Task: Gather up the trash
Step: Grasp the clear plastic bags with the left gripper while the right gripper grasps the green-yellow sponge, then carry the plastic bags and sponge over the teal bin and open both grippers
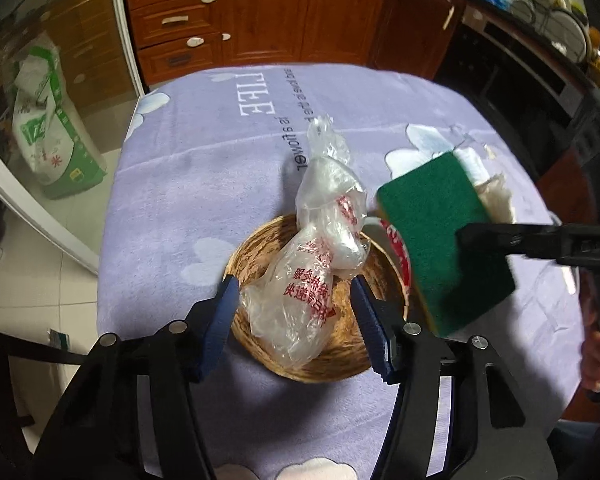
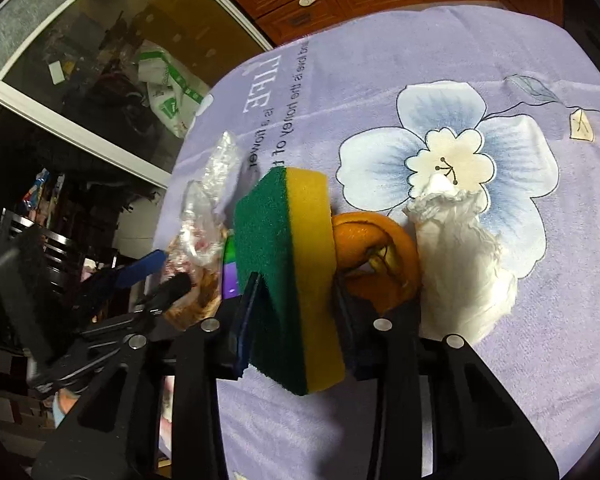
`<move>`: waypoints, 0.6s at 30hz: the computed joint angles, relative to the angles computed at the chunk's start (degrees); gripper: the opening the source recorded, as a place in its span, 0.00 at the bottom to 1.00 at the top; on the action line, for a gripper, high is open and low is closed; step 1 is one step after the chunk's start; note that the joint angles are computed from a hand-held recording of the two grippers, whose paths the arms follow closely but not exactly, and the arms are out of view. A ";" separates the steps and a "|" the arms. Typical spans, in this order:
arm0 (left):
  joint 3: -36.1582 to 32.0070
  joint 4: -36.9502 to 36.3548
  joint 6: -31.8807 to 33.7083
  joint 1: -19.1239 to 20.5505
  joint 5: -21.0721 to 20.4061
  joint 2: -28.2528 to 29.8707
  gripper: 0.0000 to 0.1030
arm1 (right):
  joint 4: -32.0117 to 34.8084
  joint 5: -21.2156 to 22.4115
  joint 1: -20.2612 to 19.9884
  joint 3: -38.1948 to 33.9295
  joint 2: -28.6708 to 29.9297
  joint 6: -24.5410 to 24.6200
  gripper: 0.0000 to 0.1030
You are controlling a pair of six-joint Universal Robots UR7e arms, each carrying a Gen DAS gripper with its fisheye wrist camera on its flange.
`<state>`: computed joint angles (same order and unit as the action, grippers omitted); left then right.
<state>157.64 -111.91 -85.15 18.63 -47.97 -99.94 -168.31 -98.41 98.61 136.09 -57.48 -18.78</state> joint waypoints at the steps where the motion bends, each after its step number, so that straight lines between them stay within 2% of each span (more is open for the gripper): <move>1: 0.03 -1.32 1.05 1.06 -0.04 0.86 0.57 | 0.21 0.36 -0.07 0.15 -0.59 0.06 0.32; 2: 0.11 -2.40 1.65 1.69 -0.03 1.43 0.57 | 0.42 0.78 -0.18 0.34 -1.34 0.18 0.32; 3: 0.22 -3.37 2.13 2.17 0.09 2.05 0.49 | 0.55 1.02 -0.21 0.51 -1.97 0.18 0.32; 5: 0.24 -3.85 1.96 2.37 -0.01 2.71 0.23 | 0.67 1.28 -0.22 0.80 -2.98 0.16 0.32; 9: -0.01 -0.28 -2.56 -0.11 0.10 1.85 0.17 | 1.04 1.82 -0.62 1.52 -5.36 0.15 0.32; 14: -1.62 8.25 -10.60 -6.49 -0.84 -1.49 0.17 | 1.96 2.88 -1.66 2.22 -8.32 0.40 0.32; 18: -3.71 8.44 -11.96 -9.88 -1.19 1.40 0.17 | 2.54 4.12 -2.92 3.49 -12.09 -0.07 0.32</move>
<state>153.92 -103.47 -97.11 8.75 -49.17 -98.54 -165.77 -94.29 95.69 139.58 -69.57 -18.84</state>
